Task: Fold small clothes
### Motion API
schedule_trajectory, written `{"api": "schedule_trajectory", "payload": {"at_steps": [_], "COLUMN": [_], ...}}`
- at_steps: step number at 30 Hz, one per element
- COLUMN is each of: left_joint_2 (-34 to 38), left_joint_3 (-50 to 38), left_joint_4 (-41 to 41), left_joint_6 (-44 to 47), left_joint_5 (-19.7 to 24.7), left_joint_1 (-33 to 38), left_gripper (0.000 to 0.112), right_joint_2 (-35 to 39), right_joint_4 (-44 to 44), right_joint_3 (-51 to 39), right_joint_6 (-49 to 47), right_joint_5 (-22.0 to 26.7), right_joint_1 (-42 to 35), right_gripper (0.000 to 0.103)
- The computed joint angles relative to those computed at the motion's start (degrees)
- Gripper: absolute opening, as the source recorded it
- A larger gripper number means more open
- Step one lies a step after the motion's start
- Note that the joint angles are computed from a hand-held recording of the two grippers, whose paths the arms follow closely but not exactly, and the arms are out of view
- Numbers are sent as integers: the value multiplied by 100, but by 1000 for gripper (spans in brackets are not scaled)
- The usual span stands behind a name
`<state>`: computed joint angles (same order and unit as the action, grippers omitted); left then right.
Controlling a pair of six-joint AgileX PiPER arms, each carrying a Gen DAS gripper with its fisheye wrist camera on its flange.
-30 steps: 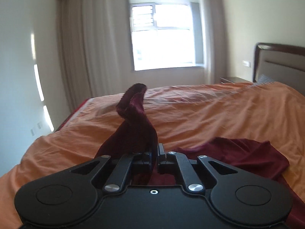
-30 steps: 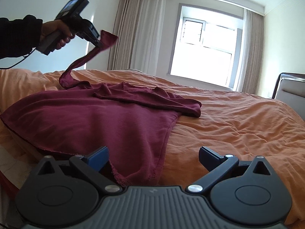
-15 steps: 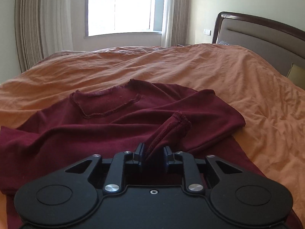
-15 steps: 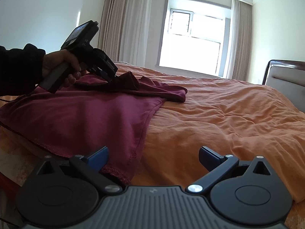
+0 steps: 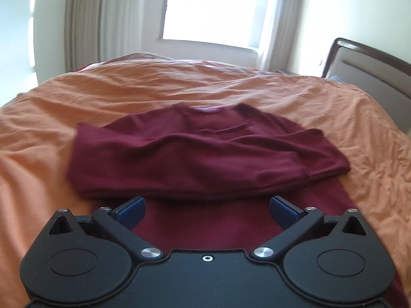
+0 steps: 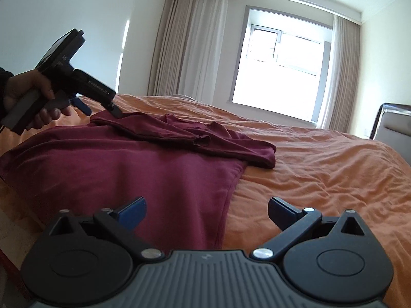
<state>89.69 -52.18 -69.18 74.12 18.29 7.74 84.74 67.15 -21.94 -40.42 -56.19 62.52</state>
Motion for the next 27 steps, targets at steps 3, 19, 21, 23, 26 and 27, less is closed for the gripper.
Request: {"api": "schedule_trajectory", "payload": {"at_steps": [3,19,21,23,26,27], "left_joint_2": [-104,407,375,342,257,225], "left_joint_3": [171,-325,-278,-201,-28,31], "left_joint_4": [197,846,740,462,91,-57], "left_joint_6": [108,87,225,528,960,1149], "left_joint_5": [-106,382,345,365,305,303], "left_joint_1": [506,1856,1896,1955,1992,2008], "left_gripper": [102,102,102,102,102,102], "right_joint_2": [49,2307,2533,2712,2895,2955], "right_joint_4": [-527,-130,224,359,706,924], "right_joint_3": [-461,-4866,-5205,-5392,-5561,-5658], "right_joint_6": [-423,-2311,-2409,-2313,-2718,-2903], "right_joint_5": [574,3591,3774,3684,3584,3677], "right_joint_1": [-621,-2722,-2885,-2959,-3030,-3080], "right_gripper": [103,103,103,103,98,95]}}
